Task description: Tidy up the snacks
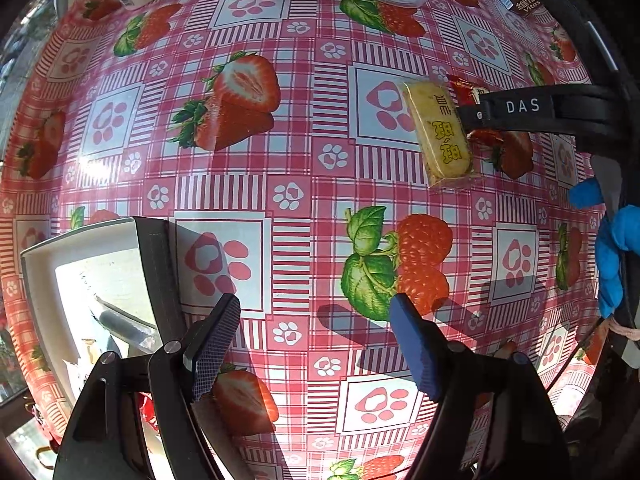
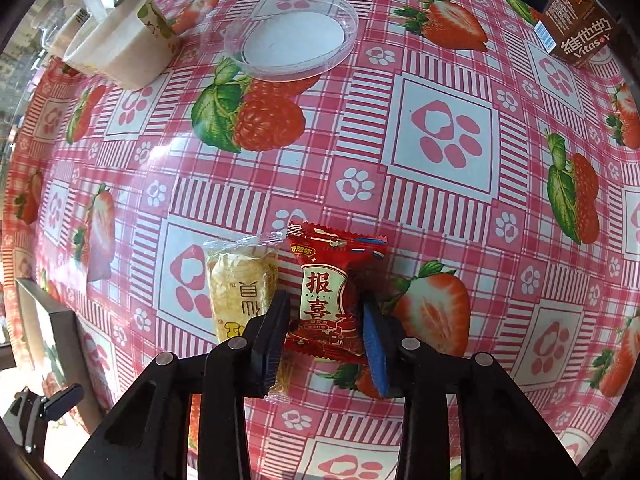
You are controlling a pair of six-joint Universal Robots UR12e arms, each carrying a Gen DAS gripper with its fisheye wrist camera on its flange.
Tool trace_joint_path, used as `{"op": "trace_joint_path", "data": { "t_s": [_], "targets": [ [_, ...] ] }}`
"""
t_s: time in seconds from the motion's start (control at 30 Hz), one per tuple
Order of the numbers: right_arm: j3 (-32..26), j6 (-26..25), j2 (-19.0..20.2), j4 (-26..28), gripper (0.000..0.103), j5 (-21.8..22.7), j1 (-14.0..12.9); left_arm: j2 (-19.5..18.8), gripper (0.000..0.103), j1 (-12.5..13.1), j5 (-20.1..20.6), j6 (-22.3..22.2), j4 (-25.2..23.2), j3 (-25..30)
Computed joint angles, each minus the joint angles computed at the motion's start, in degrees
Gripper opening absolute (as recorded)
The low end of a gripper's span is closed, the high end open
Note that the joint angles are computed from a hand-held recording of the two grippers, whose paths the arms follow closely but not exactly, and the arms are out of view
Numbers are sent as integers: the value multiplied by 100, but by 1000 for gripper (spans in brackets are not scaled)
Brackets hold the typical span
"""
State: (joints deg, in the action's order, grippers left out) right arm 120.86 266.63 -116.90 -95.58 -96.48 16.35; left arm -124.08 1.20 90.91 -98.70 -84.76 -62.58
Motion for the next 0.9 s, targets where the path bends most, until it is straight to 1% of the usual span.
{"op": "trace_joint_path", "data": {
  "t_s": [0.07,0.13,0.2,0.27,0.33,0.43,0.53,0.57,0.6,0.63,0.67,0.77,0.8,0.83,0.87,0.9],
  "targets": [
    [9,38,137,-370,39,152,175,9,80,35,23,12,54,-38],
    [-45,176,313,-602,39,248,427,-7,80,63,59,28,129,-53],
    [-66,361,388,-746,39,307,593,-27,80,69,79,24,173,-39],
    [-67,784,382,-747,39,312,776,-59,80,77,-1,37,108,30],
    [-29,1501,285,-688,39,285,1029,-86,80,39,-154,48,30,97],
    [-32,2267,175,-424,39,288,1311,-11,80,-23,-437,174,-2,-11],
    [3,2612,89,-309,39,335,1489,84,80,-125,-540,281,94,-233],
    [44,2729,43,-374,45,312,1550,111,80,-155,-580,298,126,-302],
    [68,2921,-13,-355,59,312,1663,131,80,-181,-598,309,148,-359],
    [52,2979,-28,-279,69,302,1681,153,80,-219,-604,303,168,-421],
    [5,3141,-15,-155,83,225,1844,167,80,-244,-606,303,191,-470],
    [108,3116,-206,-74,83,201,1857,220,80,-325,-518,297,431,-684],
    [134,3100,-172,-198,83,208,1819,230,80,-351,-481,287,518,-746],
    [200,2997,-218,-270,83,218,1703,231,80,-386,-439,268,611,-803],
    [230,2955,-217,-307,83,230,1673,239,80,-405,-392,264,716,-863],
    [279,2796,-223,-333,83,263,1552,260,80,-430,-327,247,874,-959]
  ]
}}
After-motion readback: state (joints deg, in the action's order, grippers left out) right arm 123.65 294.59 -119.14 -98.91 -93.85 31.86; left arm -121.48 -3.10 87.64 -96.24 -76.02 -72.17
